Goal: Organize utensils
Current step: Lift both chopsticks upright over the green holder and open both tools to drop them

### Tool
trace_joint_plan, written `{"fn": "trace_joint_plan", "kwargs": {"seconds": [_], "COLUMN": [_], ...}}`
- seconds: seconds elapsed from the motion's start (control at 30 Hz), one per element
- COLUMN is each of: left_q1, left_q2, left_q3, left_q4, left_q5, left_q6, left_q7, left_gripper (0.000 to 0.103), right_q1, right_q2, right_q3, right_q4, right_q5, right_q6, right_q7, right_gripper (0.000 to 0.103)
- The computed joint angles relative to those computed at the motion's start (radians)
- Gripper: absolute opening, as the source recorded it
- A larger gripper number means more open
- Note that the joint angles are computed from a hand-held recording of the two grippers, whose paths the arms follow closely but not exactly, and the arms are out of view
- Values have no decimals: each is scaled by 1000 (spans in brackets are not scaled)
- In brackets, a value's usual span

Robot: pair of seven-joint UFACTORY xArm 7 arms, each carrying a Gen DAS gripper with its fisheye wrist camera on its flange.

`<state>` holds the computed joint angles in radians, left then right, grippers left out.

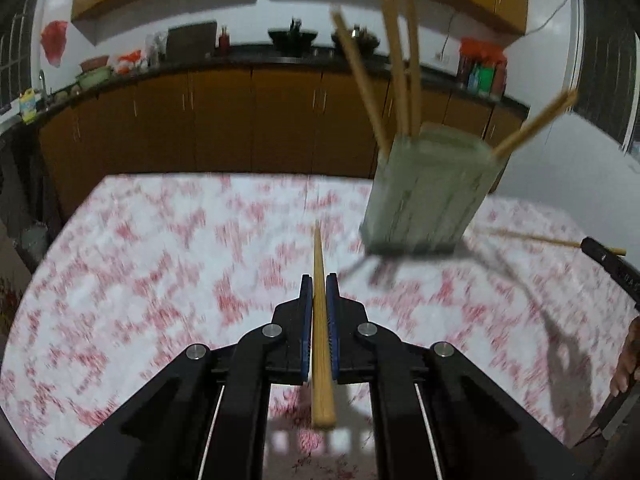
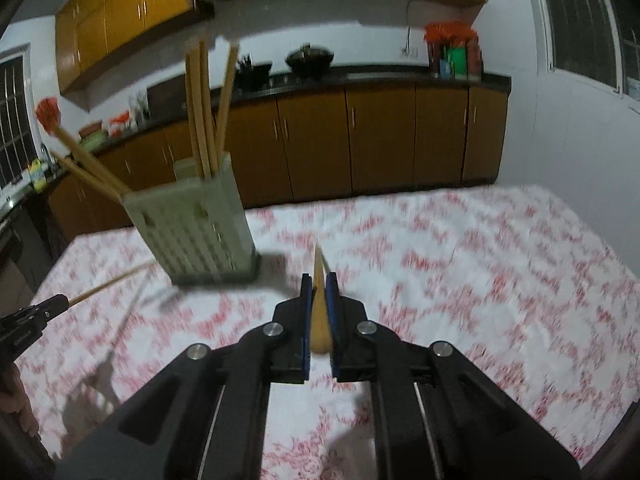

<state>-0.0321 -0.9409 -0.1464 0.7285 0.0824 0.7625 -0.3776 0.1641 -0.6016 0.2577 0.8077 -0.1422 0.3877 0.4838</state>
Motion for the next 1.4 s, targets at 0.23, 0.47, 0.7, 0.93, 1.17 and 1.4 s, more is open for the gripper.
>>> {"fn": "trace_joint_plan", "kwargs": {"seconds": [0.23, 0.47, 0.7, 0.93, 1.17, 1.4], "left_q1": [21, 11, 12, 130, 276, 291], "left_q2": [20, 65, 118, 229, 323, 364], "left_q3": [1, 8, -13, -95, -191, -215], "left_q4": [69, 177, 272, 370, 414, 370], "left_q5": [13, 9, -1, 62, 159, 205], "left_q6": [-58, -97, -186, -383, -521, -572], "left_q7": [-6, 24, 30, -76, -219, -292], "left_gripper": [7, 7, 7, 7, 7, 7], "right_q1": [-13, 61, 79, -76, -216, -206], "right_q2": [-20, -7, 36, 124, 248, 316], "right_q3": [2, -54, -42, 89, 218, 224], "right_q4": [36, 137, 253, 349, 448, 474], "right_q5": [-7, 57, 104, 24, -123, -238], "right_q6": [-35, -67, -173, -290, -317, -280], "right_q7": [-2, -79, -128, -32, 62, 148], "right_gripper": [8, 8, 8, 8, 8, 8]}}
